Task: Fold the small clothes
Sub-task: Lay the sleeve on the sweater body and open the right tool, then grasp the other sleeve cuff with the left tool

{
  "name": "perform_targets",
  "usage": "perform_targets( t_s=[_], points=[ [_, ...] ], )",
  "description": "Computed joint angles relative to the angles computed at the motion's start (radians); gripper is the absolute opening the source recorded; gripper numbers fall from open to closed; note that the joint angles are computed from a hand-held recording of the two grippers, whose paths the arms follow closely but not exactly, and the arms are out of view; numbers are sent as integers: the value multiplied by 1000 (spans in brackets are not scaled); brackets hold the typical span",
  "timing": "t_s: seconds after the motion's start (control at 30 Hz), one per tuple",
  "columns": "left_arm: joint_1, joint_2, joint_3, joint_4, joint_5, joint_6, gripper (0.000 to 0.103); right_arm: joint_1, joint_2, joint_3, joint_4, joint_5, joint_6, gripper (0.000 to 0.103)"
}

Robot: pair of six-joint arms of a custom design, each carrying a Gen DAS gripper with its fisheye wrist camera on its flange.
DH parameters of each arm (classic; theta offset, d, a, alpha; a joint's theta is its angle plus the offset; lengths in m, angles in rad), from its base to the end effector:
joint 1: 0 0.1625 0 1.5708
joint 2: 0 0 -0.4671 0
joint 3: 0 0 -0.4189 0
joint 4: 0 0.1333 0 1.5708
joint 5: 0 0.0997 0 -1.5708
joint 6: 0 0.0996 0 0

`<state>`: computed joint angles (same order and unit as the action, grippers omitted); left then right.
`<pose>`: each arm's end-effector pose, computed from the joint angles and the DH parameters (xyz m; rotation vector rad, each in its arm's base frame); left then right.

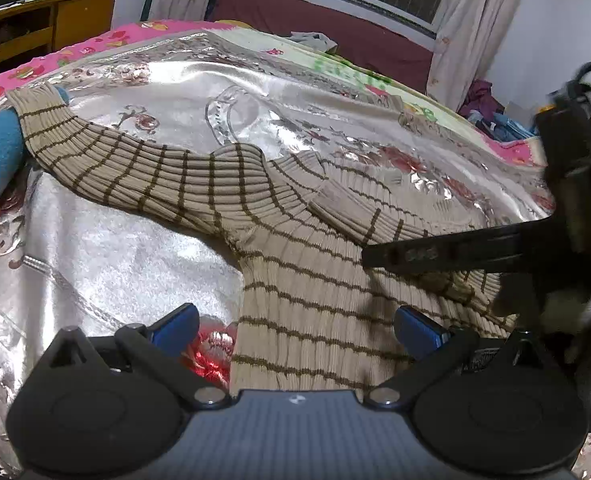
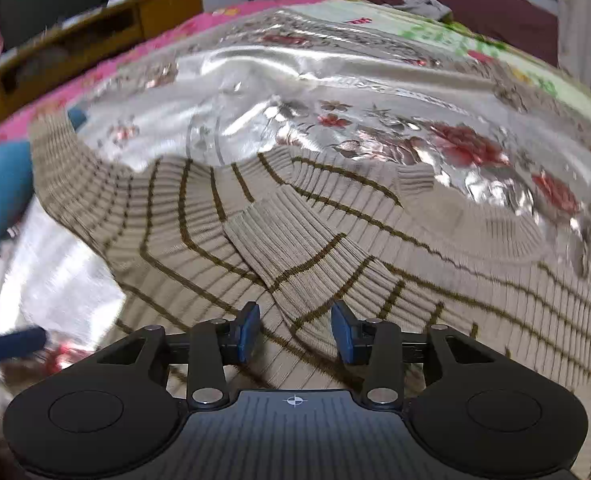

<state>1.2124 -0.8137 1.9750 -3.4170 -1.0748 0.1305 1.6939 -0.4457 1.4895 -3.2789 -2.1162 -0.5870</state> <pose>-0.0483 -0.6442 0.1130 0.3957 2.5423 -0.9814 0.1747 -0.7473 -0.0038 0.6154 -2.3239 0.6494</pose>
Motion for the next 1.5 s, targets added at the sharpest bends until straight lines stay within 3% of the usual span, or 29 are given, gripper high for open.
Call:
perform_targets(
  t_s=[0.1, 0.23, 0.4, 0.57, 0.8, 0.9, 1.03, 1.17, 1.33, 1.4, 1.5],
  points=[
    [3, -2, -2, 5, -2, -9, 103, -2, 19, -35, 10, 13, 2, 39],
    [4, 1, -8, 18, 3, -11, 103, 4, 34, -58, 22, 3, -23, 18],
    [5, 4, -11, 9, 12, -17, 103, 0, -2, 0, 28, 50, -26, 15],
    [3, 10, -12, 9, 23, -9, 103, -3, 0, -11, 48, 54, 25, 21],
    [1, 20, -13, -14, 34, 3, 103, -15, -73, 121, -136, 121, 128, 24],
    [-1, 27, -13, -32, 44, 18, 103, -34, -110, 194, -246, 76, 177, 24],
    [-4, 37, -19, -46, 73, 43, 103, -67, -113, 198, -190, -60, 227, 30],
    [-9, 32, -11, -82, 102, 67, 103, -55, -107, 232, -309, -26, 188, 30],
    [-15, 29, -37, -206, 164, 200, 103, -31, -105, 288, -422, 42, 127, 30],
    [2, 25, -71, -228, 191, 224, 103, -29, -113, 316, -431, 78, 134, 30],
    [43, 4, -137, -169, 221, 166, 100, -23, -115, 337, -420, 117, 173, 30]
  ],
)
